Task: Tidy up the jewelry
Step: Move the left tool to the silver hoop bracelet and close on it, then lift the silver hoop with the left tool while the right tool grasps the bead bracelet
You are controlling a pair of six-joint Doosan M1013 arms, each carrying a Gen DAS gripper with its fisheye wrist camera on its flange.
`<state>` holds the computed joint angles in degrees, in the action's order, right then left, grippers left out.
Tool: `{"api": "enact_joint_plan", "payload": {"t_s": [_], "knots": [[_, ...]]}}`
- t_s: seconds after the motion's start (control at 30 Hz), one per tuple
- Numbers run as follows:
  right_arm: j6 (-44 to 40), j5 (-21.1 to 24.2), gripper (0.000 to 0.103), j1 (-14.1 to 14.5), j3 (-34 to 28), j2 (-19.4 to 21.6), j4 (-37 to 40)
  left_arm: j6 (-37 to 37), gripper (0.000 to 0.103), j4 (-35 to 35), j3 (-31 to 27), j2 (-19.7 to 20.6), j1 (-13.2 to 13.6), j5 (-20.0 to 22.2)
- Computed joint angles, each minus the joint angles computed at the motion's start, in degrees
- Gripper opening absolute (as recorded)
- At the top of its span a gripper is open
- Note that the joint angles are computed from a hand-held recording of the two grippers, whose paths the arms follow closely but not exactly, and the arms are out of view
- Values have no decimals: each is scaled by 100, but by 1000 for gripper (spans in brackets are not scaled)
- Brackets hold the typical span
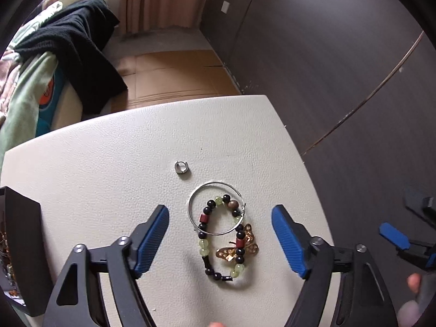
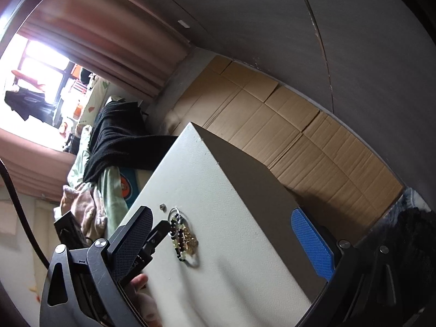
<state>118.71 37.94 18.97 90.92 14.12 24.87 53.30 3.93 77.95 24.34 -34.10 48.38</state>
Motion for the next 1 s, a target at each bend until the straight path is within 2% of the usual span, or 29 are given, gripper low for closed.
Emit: {"api": "enact_joint_plan", "payload": {"t_s": [0.13, 0.2, 0.33, 0.37, 0.4, 0.47, 0.63, 1.0], "knots": [[18, -62, 103, -19, 46, -40, 71, -27, 79, 12, -33, 84, -39, 85], [85, -53, 103, -11, 43, -48, -5, -142, 79, 143, -80, 145, -71, 220], [-56, -32, 103, -30, 52, -56, 100, -309, 79, 405, -97, 163, -135, 220], [-69, -42, 103, -29, 54, -57, 102, -367, 75, 454, -91, 158, -145, 193], [-65, -57, 103, -30, 59, -64, 88, -420, 64, 526, -92, 156, -160, 187], [-47, -70, 103, -39, 67, -70, 73, -515, 51, 752, -147, 174, -232, 328], [-139, -70, 103, -48, 66, -61, 173, -485, 51, 500, -11, 84, -163, 128], [-485, 123, 103, 146, -183, 139, 188, -605, 51, 170, 354, -318, 60, -336]]}}
